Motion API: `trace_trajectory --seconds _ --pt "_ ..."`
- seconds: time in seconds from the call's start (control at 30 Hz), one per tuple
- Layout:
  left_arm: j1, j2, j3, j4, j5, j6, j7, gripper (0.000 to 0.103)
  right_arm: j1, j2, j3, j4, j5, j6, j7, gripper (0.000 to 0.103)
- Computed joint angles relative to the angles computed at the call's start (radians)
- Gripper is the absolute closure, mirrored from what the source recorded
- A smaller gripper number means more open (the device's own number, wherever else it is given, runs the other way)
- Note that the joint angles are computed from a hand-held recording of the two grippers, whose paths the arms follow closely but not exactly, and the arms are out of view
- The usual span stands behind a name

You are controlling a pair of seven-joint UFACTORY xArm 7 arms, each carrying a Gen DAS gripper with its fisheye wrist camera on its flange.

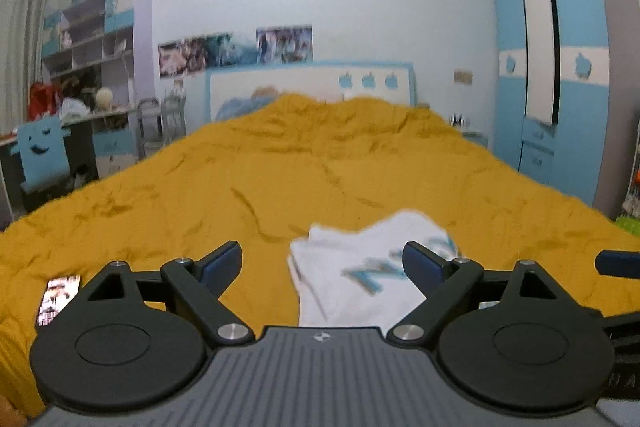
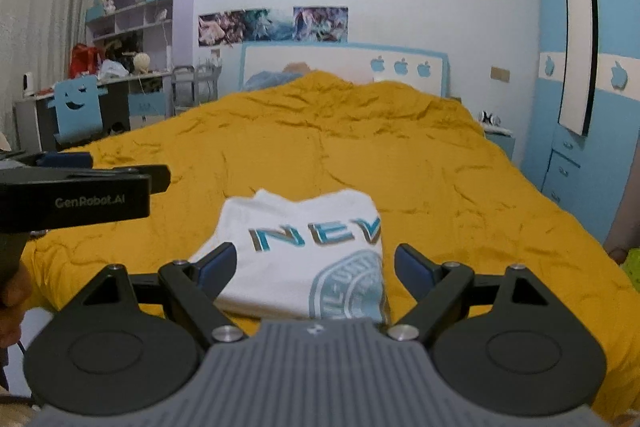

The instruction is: Fold small clothes

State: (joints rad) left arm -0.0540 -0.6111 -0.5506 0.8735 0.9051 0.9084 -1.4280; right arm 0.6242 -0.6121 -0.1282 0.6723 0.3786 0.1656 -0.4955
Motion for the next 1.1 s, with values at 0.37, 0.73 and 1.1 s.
trace_trajectory --seconds 0.37,0.73,1.1 --pt "-0.115 0.074 0.052 -0.016 -0.173 0.058 0.118 0.0 -0.181 0.104 0.123 0.057 -0.037 0.184 0.16 0.021" --pt "-0.163 0.094 0.077 -0.014 -0.201 0.109 0.106 0.0 -0.201 0.108 0.146 0.038 -0.088 0.148 0.173 0.021" --pt "-0.171 0.095 0.081 -0.015 -0.193 0.111 0.097 0.0 -0.196 0.109 0.145 0.039 -0.086 0.158 0.171 0.021"
